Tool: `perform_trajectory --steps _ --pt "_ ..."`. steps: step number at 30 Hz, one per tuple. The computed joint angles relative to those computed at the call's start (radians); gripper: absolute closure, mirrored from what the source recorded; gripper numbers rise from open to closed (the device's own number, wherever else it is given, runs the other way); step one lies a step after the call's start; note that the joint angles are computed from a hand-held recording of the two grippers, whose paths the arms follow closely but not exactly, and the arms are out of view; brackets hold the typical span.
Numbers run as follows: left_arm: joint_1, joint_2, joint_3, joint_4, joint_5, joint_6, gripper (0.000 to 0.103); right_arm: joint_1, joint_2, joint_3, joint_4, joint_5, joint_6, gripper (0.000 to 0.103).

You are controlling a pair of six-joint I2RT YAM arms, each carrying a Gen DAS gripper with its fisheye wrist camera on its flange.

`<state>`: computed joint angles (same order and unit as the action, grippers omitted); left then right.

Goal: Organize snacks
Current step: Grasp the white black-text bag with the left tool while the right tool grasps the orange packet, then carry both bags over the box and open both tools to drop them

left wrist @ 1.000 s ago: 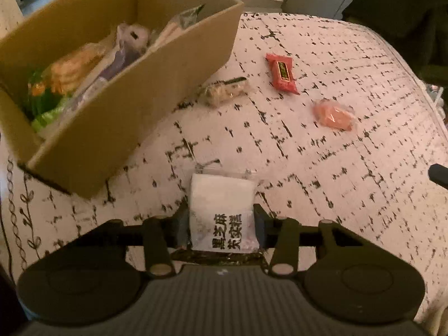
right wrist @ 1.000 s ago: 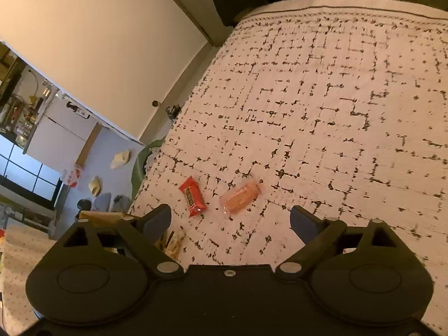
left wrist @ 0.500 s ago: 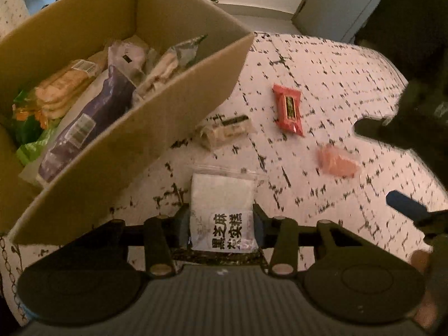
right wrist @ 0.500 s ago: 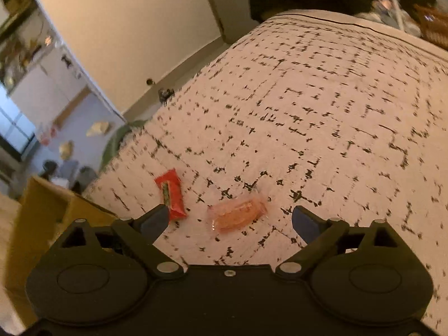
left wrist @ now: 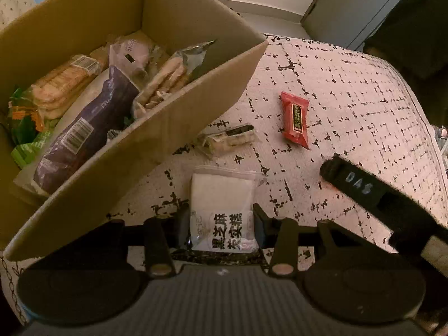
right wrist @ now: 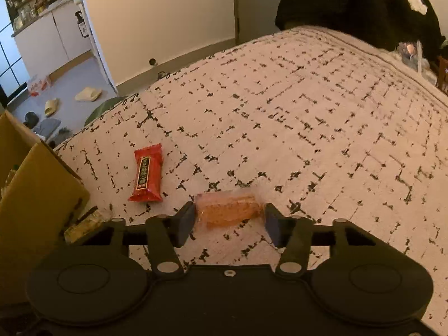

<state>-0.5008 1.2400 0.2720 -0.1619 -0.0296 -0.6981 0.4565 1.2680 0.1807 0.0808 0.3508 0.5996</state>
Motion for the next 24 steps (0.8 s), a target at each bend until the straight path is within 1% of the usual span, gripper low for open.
perform_trajectory --steps 3,6,9,13,18,21,24 --pt "0.001 -0.021 -0.011 -0.004 0.003 0.007 0.059 0.014 -0.074 0.016 -0.103 -0.001 -0.006 0.055" --pt "0.006 -0.049 -0.01 -0.041 0.016 0.02 0.059 0.02 -0.211 0.034 -0.247 -0.006 0.002 0.055" --pt "0.014 -0.098 -0.008 -0.096 0.029 0.026 0.059 0.03 -0.336 0.057 -0.378 -0.005 0.01 0.055" --pt "0.001 -0.222 -0.01 -0.186 0.036 0.034 0.059 0.076 -0.44 0.096 -0.517 0.028 0.032 0.055" --pt "-0.006 -0.38 0.008 -0.309 0.03 0.051 0.059 0.136 -0.529 0.144 -0.635 0.071 0.093 0.055" --pt "0.008 -0.481 0.031 -0.395 0.032 0.076 0.059 0.188 -0.551 0.174 -0.678 0.108 0.138 0.055" --pt "0.043 -0.548 0.059 -0.455 0.043 0.113 0.059 0.245 -0.546 0.202 -0.696 0.141 0.181 0.055"
